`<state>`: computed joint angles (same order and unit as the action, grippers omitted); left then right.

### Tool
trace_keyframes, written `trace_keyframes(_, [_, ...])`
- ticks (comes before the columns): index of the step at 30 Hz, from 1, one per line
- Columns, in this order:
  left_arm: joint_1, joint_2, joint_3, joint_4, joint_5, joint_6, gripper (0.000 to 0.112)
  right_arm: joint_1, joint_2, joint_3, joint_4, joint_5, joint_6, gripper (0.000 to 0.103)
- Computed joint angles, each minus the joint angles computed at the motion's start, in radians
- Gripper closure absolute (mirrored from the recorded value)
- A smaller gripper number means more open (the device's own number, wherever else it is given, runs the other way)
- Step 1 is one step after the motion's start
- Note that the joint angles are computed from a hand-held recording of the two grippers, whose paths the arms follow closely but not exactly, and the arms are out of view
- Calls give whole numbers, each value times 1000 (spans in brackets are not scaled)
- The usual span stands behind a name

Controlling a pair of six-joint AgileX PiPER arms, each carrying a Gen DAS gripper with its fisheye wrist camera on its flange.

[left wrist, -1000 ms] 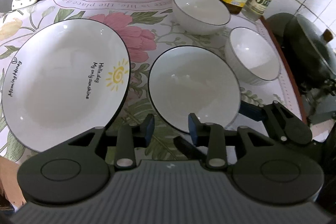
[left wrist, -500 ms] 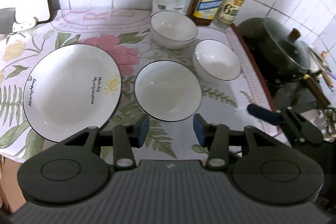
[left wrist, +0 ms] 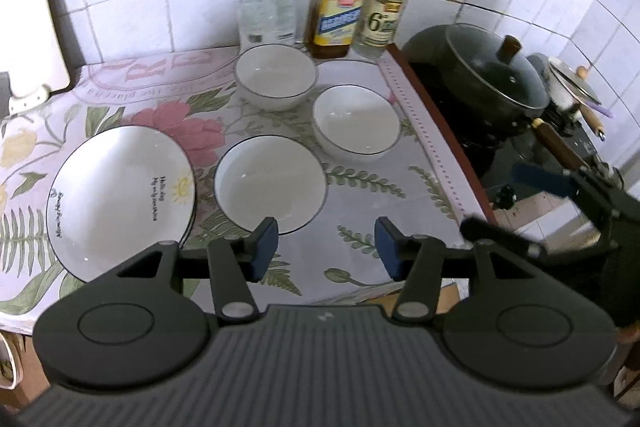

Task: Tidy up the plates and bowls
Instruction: 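Reach the left gripper to a second white bowl and close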

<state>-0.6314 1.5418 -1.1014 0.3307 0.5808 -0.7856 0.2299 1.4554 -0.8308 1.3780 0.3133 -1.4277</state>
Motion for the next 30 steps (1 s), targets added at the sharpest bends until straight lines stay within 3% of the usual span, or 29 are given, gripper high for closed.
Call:
trace_keyframes(3, [-24,23,-38,13,19,-10,58,-44,-10,-10,12,41,-20,11])
trace_keyframes(8, [-44,67,-89,24,26,-24,56,-116,3,-67,-85,143,102,14])
trace_keyframes(16, [-22,150,-147,-5,-13,-25,56,-150,96,-140,-28,196,67,23])
trace_keyframes(22, [0,249,-218,133,-47,-89,56,-125,212,-195,86,133,-32,25])
trace_keyframes(25, [32,314,-282,116,-61,-28,56,-113,291,-252,70,89,-2,32])
trace_keyframes(30, [86,450,-420,24,-58,90,59,-127,433,-367,35,102,111,44])
